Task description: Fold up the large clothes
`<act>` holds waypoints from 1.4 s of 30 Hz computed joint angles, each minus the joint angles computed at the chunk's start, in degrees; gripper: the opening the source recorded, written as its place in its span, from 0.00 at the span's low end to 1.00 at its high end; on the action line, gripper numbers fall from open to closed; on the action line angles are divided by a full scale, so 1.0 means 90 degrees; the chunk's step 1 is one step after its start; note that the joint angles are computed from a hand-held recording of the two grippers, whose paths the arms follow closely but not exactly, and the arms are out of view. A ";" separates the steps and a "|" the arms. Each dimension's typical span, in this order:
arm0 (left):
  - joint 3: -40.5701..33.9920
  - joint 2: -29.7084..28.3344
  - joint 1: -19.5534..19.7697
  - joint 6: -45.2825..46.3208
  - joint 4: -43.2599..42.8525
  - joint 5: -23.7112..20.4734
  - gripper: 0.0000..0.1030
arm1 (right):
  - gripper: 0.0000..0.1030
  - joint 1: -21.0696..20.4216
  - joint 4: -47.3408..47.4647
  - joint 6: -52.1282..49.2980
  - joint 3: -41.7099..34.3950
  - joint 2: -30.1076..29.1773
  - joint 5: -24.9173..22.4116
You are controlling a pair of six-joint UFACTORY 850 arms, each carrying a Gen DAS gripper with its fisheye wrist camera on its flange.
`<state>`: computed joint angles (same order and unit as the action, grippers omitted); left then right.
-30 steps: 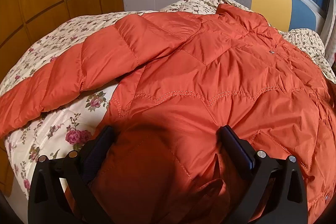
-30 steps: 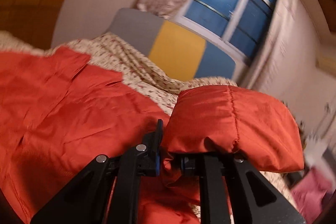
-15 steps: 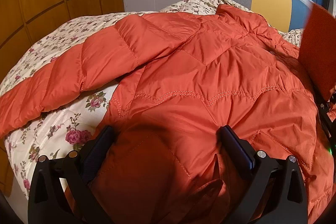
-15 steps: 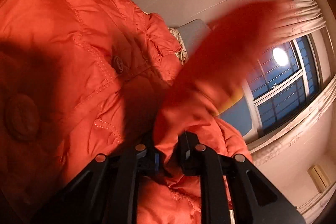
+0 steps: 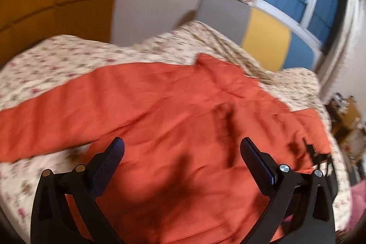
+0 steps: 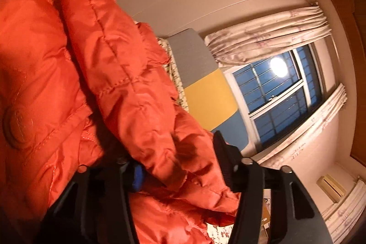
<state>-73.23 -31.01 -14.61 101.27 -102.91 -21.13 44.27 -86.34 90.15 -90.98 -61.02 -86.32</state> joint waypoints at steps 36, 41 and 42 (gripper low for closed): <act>-0.1845 -0.1554 -0.0555 -0.3609 0.2887 -0.0569 0.37 | 0.20 -0.1307 -0.0798 0.7287 0.3858 0.3748 0.5028; -0.1921 -0.1625 -0.0488 -0.3284 0.2546 -0.0061 0.37 | 0.20 -0.1683 -0.0405 0.6212 0.3243 0.3140 0.5793; -0.1943 -0.1658 -0.0508 -0.3131 0.2523 0.0010 0.37 | 0.20 -0.1690 -0.0239 0.5925 0.3118 0.3017 0.5791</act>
